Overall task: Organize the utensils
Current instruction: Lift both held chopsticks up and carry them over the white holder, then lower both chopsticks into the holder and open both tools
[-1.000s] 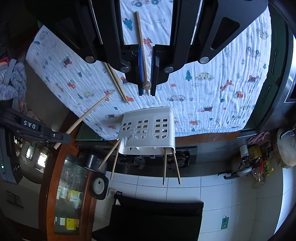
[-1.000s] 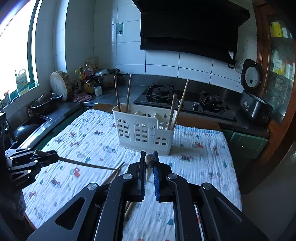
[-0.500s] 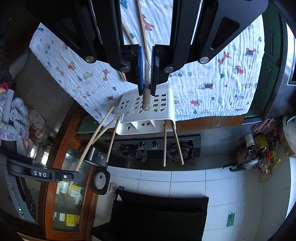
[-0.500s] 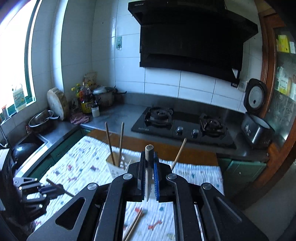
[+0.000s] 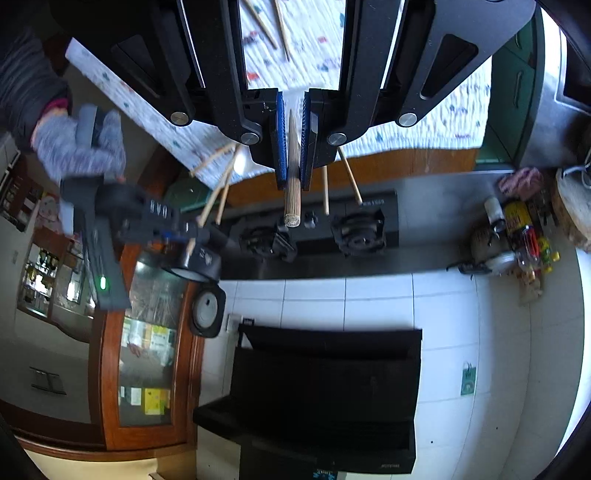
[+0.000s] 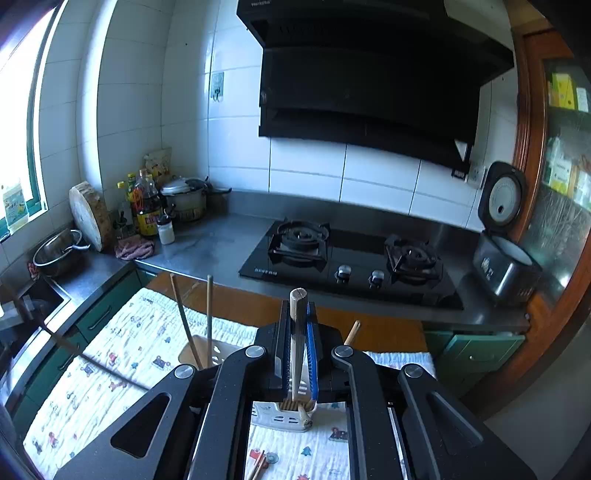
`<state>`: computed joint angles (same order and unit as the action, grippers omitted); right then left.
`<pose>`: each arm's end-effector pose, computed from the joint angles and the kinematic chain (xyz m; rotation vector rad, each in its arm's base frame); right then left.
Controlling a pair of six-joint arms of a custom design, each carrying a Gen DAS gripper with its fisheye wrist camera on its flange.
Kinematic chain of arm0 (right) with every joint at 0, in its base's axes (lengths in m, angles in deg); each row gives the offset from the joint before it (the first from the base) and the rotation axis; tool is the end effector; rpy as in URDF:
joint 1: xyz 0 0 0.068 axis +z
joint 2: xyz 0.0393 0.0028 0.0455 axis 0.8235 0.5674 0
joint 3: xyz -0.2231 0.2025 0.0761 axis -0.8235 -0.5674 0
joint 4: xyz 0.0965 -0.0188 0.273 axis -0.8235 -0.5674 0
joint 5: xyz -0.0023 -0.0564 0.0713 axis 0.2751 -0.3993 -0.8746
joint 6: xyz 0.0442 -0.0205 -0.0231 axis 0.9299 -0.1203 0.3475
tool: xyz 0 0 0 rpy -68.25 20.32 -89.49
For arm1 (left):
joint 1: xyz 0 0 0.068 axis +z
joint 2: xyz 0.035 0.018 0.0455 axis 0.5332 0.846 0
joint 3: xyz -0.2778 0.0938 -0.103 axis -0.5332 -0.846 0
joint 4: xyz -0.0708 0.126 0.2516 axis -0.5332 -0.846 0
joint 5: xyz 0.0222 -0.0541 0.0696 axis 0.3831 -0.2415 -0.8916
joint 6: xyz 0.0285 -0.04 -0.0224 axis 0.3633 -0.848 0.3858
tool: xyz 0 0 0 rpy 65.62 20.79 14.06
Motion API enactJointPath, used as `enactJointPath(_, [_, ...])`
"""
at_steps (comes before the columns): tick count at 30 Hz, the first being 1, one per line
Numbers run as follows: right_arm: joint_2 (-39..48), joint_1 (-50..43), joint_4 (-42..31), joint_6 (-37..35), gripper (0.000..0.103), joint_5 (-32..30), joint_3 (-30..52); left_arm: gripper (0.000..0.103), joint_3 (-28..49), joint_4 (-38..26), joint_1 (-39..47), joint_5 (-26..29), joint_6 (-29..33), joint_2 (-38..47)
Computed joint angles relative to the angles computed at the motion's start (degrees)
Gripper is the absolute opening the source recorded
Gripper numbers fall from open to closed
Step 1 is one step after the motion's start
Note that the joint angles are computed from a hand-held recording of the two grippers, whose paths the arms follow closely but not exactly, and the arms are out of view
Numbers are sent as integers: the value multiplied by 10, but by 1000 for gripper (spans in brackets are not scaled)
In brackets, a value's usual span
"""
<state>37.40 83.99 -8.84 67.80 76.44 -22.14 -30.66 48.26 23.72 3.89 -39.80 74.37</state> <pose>0.1711 0.0716 0.3639 0.1432 2.1358 -0.1389 0.2039 -0.0513 0.3664 0.7335 1.9026 -0.5983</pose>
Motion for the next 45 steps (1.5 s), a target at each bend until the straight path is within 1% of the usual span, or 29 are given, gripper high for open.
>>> enactJointPath(2, [1, -16, 11, -5, 7, -16, -14, 6, 13, 19, -15, -19, -17, 16])
enactJointPath(8, [2, -36, 31, -11, 7, -43, -43, 6, 24, 83, -70, -108, -52, 71])
enactJointPath(12, [0, -47, 41, -18, 7, -54, -59, 6, 21, 112, -85, -131, -73, 120])
enactJointPath(16, [0, -60, 52, -24, 7, -68, -72, 6, 21, 127, -76, -125, -92, 167])
enactJointPath(21, [4, -67, 60, -26, 7, -75, -80, 6, 21, 127, -70, -123, -91, 214])
enactJointPath(23, [4, -72, 63, -28, 7, -80, -83, 6, 25, 122, -65, -113, -90, 234])
enactJointPath(26, [4, -74, 65, -27, 7, -82, -86, 6, 27, 118, -58, -101, -91, 254])
enactJointPath(30, [0, -78, 65, -26, 8, -85, -90, 6, 18, 126, -60, -107, -90, 264])
enactJointPath(31, [-1, -78, 65, -25, 8, -86, -91, 8, 15, 129, -60, -106, -90, 263])
enactJointPath(33, [-4, -80, 65, -25, 9, -88, -89, 15, 12, 130, -59, -104, -90, 262])
enactJointPath(34, [-4, -77, 64, -24, 9, -85, -88, 29, 11, 132, -58, -102, -91, 261])
enactJointPath(35, [-7, -72, 62, -23, 9, -80, -87, 39, 6, 138, -57, -101, -93, 256])
enactJointPath(37, [-12, -65, 57, -21, 10, -76, -84, 40, -2, 147, -55, -96, -91, 247])
enactJointPath(39, [-23, -51, 49, -13, 13, -62, -80, 42, -8, 148, -53, -86, -89, 234])
enactJointPath(40, [-29, -46, 44, -11, 17, -57, -79, 46, -10, 148, -51, -82, -89, 227])
enactJointPath(41, [-38, -34, 36, -5, 22, -45, -76, 46, -15, 148, -48, -77, -89, 217])
enactJointPath(42, [-46, -19, 25, 3, 25, -29, -73, 46, -20, 146, -45, -72, -86, 205])
enactJointPath(45, [-71, 36, -13, 35, 30, 23, -64, 48, -33, 135, -33, -59, -80, 169])
